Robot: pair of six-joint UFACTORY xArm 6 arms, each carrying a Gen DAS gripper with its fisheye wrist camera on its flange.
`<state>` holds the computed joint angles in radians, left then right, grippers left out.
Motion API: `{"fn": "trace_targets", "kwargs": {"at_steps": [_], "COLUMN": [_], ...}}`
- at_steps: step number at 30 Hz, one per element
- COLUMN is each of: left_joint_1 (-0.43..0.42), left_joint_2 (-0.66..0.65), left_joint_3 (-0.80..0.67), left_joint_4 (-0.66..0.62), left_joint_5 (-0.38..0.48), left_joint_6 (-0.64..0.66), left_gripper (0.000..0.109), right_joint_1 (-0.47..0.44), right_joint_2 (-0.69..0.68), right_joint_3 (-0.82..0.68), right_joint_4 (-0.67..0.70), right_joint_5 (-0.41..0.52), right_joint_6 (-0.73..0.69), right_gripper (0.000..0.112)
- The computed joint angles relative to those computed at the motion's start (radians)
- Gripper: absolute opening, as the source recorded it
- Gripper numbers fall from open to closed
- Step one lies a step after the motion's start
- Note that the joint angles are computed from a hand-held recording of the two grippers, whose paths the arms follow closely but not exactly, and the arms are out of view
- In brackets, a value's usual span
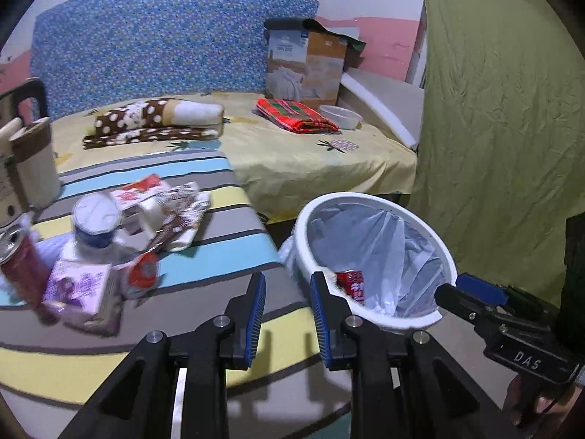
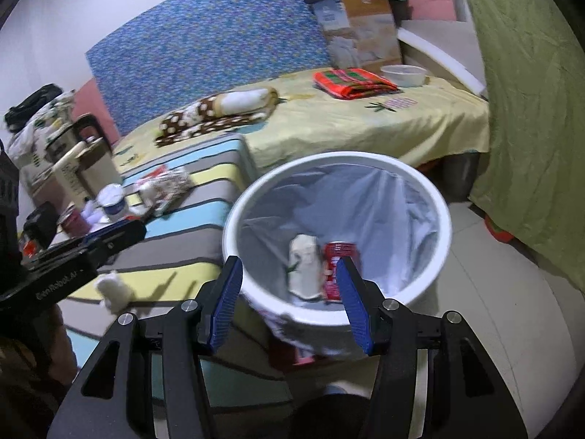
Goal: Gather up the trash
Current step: 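Grasp the white tissue ball on the table with the left gripper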
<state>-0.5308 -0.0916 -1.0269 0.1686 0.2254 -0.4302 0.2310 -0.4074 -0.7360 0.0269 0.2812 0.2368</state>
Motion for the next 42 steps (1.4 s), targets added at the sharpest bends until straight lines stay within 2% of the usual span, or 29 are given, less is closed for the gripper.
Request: {"fn": "trace_targets", "kwargs": {"at_steps": [6,15,20,29,33,42], "left_joint_1": [0.048,0.103,0.113,0.102,0.091,0.074], "left_joint_2": [-0.132,-0.254,-0.288,-0.25,-0.209,-0.142], "left_joint_3": [0.125,0.24,0.288,0.296,0.283,0.249], "left_joint_4": [0.109,0.172,0.151,0.061,0.022,-0.022], "left_joint_5": [-0.001,0.013,0.007,0.001,-0.013,-0.017], "left_joint_6": [-0.099,-0.174,-0.16,-0.082,-0.046,-0.01], "left_gripper": [0.025,0.025,0.035,0.038,0.046,0.046], "right_joint_1": [0.058,0.106,0.135,0.16,0.155,0.156], "right_joint_2": [-0.001,-0.012,0.006,0.02,0.027,0.053], "right_joint_3": [-0.001,0.009,-0.009,-0.016,-0.02,-0.038], "right_joint_4": [0.112,0.165,0.198,0.258,0.271,0.295], "right_joint_5": [-0.023,-0.07,-0.033,0.002,0.007,0.016], "right_joint_6": [-0.108,-0.17,-0.205,-0.271,-0.279,-0.301], "right_gripper": [0.055,0.056,0.056,0.056,0.056,0.056]}}
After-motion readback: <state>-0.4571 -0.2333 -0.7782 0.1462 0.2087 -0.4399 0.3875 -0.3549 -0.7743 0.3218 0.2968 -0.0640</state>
